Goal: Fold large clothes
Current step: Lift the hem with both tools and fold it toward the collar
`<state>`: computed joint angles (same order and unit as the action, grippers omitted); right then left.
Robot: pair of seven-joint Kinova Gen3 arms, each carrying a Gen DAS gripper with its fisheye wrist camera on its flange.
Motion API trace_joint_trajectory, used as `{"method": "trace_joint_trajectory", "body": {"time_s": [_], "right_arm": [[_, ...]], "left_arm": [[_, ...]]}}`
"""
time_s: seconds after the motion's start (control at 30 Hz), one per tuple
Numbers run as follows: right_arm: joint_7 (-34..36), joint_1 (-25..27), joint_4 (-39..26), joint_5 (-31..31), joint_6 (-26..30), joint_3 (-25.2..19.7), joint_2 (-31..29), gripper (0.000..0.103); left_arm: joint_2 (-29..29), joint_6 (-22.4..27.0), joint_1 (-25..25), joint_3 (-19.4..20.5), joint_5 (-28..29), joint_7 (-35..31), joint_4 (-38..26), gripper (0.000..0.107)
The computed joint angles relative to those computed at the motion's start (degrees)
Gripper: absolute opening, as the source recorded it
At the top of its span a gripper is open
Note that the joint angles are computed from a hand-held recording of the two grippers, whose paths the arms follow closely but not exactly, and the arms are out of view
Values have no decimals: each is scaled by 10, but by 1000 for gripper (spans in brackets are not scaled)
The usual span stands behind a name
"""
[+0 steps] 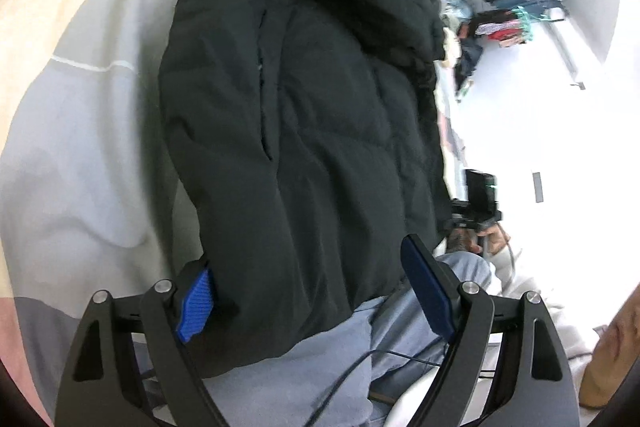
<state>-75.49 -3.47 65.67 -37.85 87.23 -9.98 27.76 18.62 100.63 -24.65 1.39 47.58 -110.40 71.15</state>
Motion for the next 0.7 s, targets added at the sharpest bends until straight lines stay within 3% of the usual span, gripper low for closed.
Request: {"method": "trace_joint_trajectory", "body": {"time_s": [0.23, 0.37, 0.4, 0.43, 0.5, 0.53, 0.57, 0.6, 0.7], "right_arm": [[-44, -22, -42, 49, 51, 9, 49, 83], [-56, -38, -76, 59, 61, 2, 60, 80], [-48, -46, -86, 71, 65, -1, 56, 77], [-36, -56, -96, 81, 62, -4, 49, 66], [-35, -67, -101, 89, 51, -3, 37, 41], [-37, -75, -104, 100, 43, 1, 27, 22], [-41, -80, -106, 109, 32, 5, 13, 14], [-42, -82, -104, 112, 19, 6, 0, 12], [-33, -81, -81, 117, -31, 8, -49, 8]], "left_arm": [[42, -12, 55, -6, -109, 98, -18, 82], [47, -15, 56, 9, -106, 117, -21, 69], [45, -14, 56, 13, -101, 116, -22, 63], [40, -13, 57, 17, -96, 111, -25, 60], [28, -16, 62, 21, -93, 103, -30, 44], [22, -17, 63, 22, -90, 101, -33, 37], [13, -18, 62, 21, -84, 102, -39, 23], [6, -21, 59, 22, -78, 99, -39, 17], [-26, -44, 47, 18, -42, 73, -32, 13]]}}
